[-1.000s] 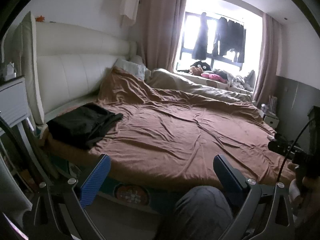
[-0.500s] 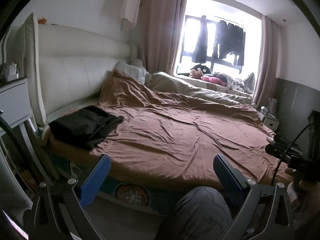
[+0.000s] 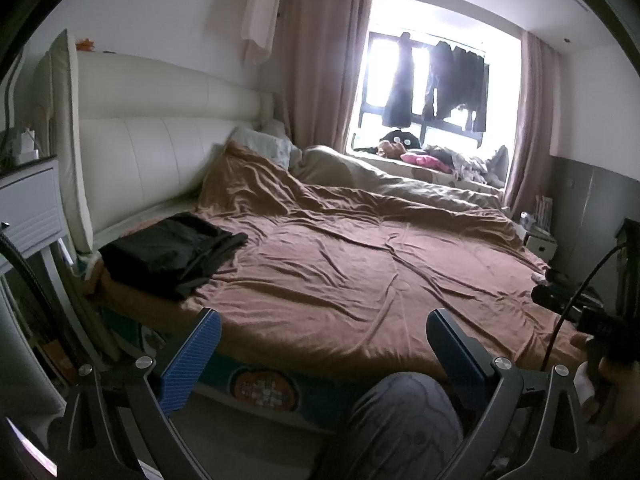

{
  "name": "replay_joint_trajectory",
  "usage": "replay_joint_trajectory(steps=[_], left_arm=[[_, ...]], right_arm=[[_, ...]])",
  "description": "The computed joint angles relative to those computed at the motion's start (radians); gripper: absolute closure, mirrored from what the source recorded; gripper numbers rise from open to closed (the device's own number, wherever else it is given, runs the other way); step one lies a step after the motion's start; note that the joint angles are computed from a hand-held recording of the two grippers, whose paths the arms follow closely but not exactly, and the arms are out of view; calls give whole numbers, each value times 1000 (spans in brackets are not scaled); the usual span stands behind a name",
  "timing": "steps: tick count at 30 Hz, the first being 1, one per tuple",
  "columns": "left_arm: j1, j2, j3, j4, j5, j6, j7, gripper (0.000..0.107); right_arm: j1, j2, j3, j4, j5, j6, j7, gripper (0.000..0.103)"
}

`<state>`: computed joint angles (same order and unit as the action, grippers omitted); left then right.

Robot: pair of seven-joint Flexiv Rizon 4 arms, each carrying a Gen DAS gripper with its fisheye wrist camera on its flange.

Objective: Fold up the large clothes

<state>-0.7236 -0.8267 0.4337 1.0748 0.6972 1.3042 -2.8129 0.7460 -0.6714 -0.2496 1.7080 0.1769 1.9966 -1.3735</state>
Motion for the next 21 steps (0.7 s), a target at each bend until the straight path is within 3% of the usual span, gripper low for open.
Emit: replay_joint_trajectory(steps=[21], left_arm=[[0, 1, -2, 1, 3, 1, 0, 4]], right_arm=[[10, 6, -4, 11, 27, 12, -6, 0]])
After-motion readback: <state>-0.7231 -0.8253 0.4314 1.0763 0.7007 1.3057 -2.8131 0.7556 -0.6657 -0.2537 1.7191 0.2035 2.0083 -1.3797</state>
